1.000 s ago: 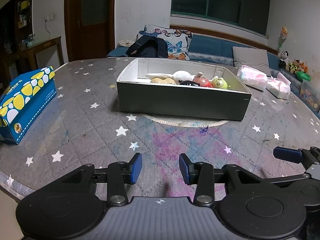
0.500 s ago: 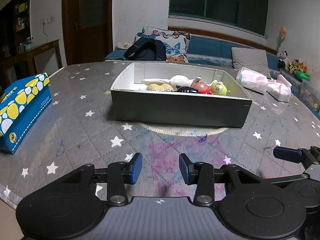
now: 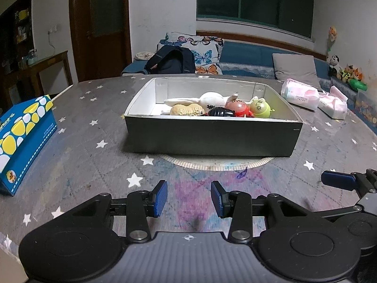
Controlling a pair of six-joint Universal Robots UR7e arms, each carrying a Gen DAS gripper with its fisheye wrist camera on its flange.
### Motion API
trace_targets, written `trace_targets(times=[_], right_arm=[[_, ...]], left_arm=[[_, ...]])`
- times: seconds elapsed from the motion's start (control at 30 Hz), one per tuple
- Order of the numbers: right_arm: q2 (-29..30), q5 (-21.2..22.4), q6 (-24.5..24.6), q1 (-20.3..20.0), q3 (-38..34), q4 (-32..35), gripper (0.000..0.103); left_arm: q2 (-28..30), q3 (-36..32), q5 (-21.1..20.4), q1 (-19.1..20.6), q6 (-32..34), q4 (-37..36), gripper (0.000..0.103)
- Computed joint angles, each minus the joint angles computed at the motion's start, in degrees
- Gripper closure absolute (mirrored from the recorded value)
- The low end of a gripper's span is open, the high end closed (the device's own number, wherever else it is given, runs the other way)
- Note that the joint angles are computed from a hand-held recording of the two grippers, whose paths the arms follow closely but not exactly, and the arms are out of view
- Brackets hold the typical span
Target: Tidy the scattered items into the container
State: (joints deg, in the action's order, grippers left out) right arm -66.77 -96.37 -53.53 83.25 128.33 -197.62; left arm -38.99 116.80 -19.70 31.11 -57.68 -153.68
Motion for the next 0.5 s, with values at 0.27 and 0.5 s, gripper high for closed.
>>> trace_targets(times=[0.27, 0.5], right_arm=[[1.46, -1.26, 0.92, 0.38, -2.28, 1.35, 0.000], [2.26, -1.73, 1.41, 0.66, -3.86, 2.52, 0.000]], left_arm=[[0.72, -1.70, -0.24, 1.37, 3.16, -1.39, 0.060], [1.14, -3.00, -0.32, 2.31, 5.13, -2.08, 0.060]])
